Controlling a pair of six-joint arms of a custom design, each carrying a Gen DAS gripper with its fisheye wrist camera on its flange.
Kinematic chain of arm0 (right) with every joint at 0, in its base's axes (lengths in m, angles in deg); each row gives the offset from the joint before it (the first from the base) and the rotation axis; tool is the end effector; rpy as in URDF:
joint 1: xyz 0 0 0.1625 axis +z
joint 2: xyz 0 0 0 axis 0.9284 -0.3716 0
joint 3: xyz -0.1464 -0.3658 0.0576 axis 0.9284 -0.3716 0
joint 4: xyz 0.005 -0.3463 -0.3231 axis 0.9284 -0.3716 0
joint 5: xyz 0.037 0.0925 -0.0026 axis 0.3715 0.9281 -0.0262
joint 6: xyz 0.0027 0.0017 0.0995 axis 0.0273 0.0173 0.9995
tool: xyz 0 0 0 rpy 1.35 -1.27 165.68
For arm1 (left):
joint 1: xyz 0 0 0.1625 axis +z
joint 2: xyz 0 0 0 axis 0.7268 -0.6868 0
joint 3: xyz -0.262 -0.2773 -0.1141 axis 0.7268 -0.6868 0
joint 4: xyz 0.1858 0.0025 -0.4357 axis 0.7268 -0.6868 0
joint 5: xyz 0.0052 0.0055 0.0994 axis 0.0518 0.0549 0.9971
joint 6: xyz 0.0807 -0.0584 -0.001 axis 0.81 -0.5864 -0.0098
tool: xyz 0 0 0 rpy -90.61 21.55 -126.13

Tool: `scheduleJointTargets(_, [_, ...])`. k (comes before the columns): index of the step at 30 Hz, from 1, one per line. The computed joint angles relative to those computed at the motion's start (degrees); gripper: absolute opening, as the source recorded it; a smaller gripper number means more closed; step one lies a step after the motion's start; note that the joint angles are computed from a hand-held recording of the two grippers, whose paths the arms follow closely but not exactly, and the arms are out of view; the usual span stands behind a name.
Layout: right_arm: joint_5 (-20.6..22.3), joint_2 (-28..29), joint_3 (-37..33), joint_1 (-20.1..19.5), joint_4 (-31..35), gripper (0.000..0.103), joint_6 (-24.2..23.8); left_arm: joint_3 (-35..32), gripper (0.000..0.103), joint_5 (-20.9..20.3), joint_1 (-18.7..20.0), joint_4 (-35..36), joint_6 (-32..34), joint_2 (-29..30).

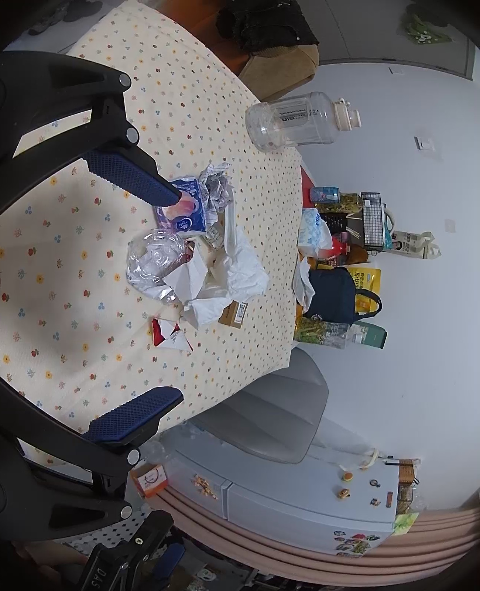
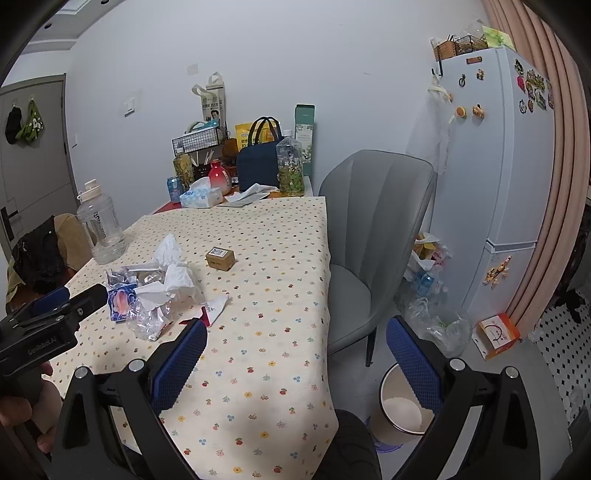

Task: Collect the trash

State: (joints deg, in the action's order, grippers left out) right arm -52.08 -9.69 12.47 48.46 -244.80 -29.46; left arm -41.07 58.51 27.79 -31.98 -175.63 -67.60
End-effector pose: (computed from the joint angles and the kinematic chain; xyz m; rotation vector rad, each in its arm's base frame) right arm 0.4011 -0.6746 0.0086 0.2833 -2.0571 1.2710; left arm -0.0267 -0.7426 0.3547 0.6821 2.2895 -1.1611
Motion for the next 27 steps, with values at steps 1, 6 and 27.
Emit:
scheduleJointTargets(1, [-0.08,0.02,-0.02,-0.04,0.06,0.095,0.04,0.08,0.097,-0.16,-0.09,-0.08,0.05,-0.04])
scheduleJointTargets(6, [-0.4,-0.08,-0.02,-0.18,0.94,0.095,0.83,-0.43,0.097,0.04,-0.07,0.59,-0.14,0.23])
scheduleJointTargets(27, [-0.64,-0.38,0.44,-0.42,0.56,0.095,0.98,-0.99,0.097,0.29,-0.16,1.46,0.42,0.66])
